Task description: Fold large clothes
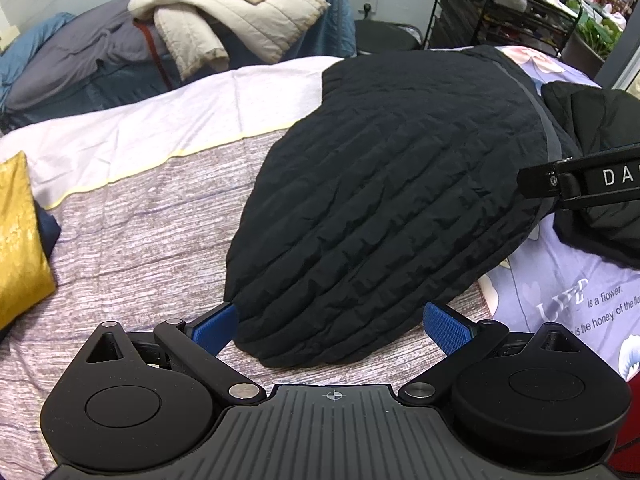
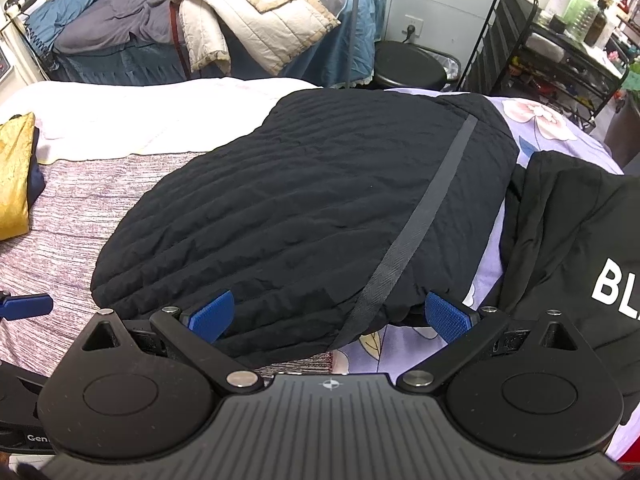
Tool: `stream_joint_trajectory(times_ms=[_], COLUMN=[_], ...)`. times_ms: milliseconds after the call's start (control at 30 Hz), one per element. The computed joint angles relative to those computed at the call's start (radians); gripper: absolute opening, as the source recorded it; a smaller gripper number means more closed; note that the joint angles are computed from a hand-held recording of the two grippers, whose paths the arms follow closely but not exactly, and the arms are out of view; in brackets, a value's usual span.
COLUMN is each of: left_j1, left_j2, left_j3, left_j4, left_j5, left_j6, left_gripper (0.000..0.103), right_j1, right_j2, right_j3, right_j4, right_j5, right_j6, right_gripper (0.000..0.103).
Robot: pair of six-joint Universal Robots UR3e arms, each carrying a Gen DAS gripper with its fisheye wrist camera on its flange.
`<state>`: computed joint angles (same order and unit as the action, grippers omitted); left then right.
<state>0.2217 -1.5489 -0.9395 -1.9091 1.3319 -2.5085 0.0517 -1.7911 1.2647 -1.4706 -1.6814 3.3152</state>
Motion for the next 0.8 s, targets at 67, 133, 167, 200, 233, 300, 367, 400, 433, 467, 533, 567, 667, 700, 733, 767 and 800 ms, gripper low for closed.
stream_joint_trajectory(times_ms=[67, 133, 167, 200, 233, 300, 367, 400, 433, 467, 533, 567, 667, 700, 733, 767, 800], left_j1=[0.000, 0.005, 0.008, 0.009, 0.009, 0.010, 0.010, 0.010, 0.011, 0.011, 0.011, 0.012, 0.017, 0.018, 0.017, 0.016, 0.015], left_j2=[0.003, 0.004, 0.004, 0.004, 0.002, 0.001, 0.002, 0.002, 0.003, 0.003, 0.002, 0.002, 0.001, -0.002, -0.003, -0.005, -0.007], left_j3=[-0.006, -0.007, -0.007, -0.008, -0.007, -0.008, -0.013, -0.015, -0.020, -0.024, -0.029, -0.031, -0.039, -0.039, -0.040, -0.040, -0.039], left_j4=[0.001, -0.001, -0.003, -0.002, -0.001, -0.002, 0.002, 0.005, 0.009, 0.013, 0.016, 0.017, 0.019, 0.019, 0.018, 0.019, 0.020], left_j5=[-0.001, -0.004, -0.006, -0.006, -0.007, -0.008, -0.007, -0.006, -0.007, -0.008, -0.006, -0.006, -0.009, -0.009, -0.009, -0.009, -0.009], left_j6=[-0.001, 0.003, 0.007, 0.006, 0.004, 0.004, 0.003, 0.001, 0.001, 0.001, -0.002, -0.002, -0.002, -0.003, -0.003, -0.003, -0.004], left_gripper=[0.103, 0.103, 0.103, 0.103, 0.103, 0.103, 0.103, 0.103, 0.103, 0.103, 0.103, 0.103, 0.103, 0.103, 0.103, 0.103, 0.103], right_j1=[0.002, 0.002, 0.001, 0.000, -0.001, 0.004, 0.003, 0.002, 0.001, -0.001, -0.003, -0.003, -0.005, -0.005, -0.006, -0.006, -0.005], right_j2=[0.002, 0.003, 0.003, 0.003, 0.003, 0.008, 0.009, 0.010, 0.010, 0.010, 0.008, 0.009, 0.008, 0.008, 0.005, 0.003, 0.001], right_j3=[-0.002, -0.005, -0.005, -0.005, -0.006, -0.007, -0.008, -0.008, -0.008, -0.007, -0.001, 0.000, 0.006, 0.008, 0.014, 0.018, 0.022], right_j4=[0.001, 0.003, 0.004, 0.005, 0.006, 0.005, 0.006, 0.005, 0.004, 0.002, -0.004, -0.005, -0.008, -0.010, -0.015, -0.020, -0.024], right_j5=[-0.006, -0.009, -0.009, -0.010, -0.009, -0.009, -0.007, -0.006, -0.006, -0.006, -0.006, -0.007, -0.008, -0.009, -0.007, -0.006, -0.007], right_j6=[0.002, 0.002, 0.002, 0.003, 0.004, 0.012, 0.014, 0.014, 0.015, 0.016, 0.019, 0.021, 0.029, 0.033, 0.036, 0.038, 0.041], right_gripper=[0.102, 0.102, 0.102, 0.102, 0.102, 0.102, 0.102, 0.102, 0.102, 0.102, 0.102, 0.102, 0.102, 0.102, 0.102, 0.102, 0.102])
